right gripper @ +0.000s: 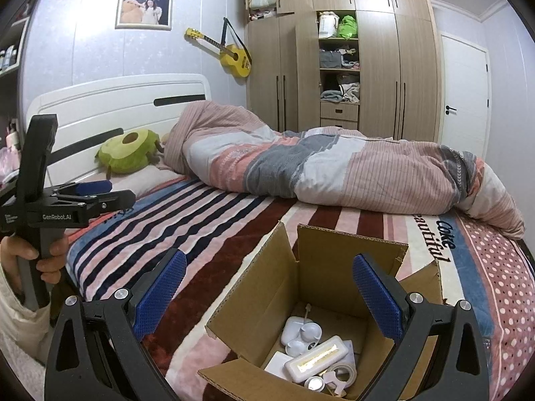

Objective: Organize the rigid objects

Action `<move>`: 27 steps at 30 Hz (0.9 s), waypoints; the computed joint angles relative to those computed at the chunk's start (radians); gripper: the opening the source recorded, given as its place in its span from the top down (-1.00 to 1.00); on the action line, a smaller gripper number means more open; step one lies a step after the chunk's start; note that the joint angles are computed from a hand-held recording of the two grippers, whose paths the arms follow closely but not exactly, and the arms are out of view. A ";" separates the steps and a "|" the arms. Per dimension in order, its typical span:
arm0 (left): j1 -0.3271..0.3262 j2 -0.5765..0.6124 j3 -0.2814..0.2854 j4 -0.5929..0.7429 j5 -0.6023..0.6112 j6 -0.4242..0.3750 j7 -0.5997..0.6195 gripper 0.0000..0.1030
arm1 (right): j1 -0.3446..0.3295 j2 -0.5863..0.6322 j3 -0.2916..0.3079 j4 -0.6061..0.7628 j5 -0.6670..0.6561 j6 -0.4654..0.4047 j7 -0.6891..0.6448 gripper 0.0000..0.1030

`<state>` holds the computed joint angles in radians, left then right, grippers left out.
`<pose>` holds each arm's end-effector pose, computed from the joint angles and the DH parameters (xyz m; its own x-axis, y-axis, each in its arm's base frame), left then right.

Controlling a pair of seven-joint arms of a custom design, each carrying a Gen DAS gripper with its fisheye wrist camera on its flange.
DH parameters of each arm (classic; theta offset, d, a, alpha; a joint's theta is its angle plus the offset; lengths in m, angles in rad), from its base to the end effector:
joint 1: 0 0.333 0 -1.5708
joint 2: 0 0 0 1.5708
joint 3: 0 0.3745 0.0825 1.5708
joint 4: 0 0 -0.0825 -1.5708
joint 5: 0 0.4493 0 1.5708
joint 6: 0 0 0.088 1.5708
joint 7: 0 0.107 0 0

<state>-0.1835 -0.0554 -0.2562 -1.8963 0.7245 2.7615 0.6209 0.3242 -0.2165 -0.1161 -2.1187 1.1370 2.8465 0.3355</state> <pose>0.5771 -0.3071 0.6646 -0.0919 -0.9926 0.0792 -0.5192 -0.0201 -0.8544 0.5793 0.0672 0.6257 0.4800 -0.8765 -0.0370 -0.3860 -0.1731 -0.9061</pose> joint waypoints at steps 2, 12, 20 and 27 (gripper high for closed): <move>0.000 0.000 0.000 -0.001 -0.002 0.001 0.000 -0.99 | 0.000 0.001 0.000 0.001 0.001 -0.003 -0.002 -0.94; 0.001 -0.005 -0.001 -0.003 -0.006 -0.004 0.003 -0.99 | -0.003 0.001 0.001 0.001 0.000 -0.003 -0.001 -0.94; 0.005 -0.010 -0.004 -0.005 -0.005 -0.003 0.001 -0.99 | -0.003 0.001 0.003 0.001 -0.004 -0.002 0.003 -0.94; 0.008 -0.012 -0.005 -0.007 -0.006 0.000 0.002 -0.99 | 0.000 0.000 0.001 0.001 0.001 -0.001 -0.001 -0.94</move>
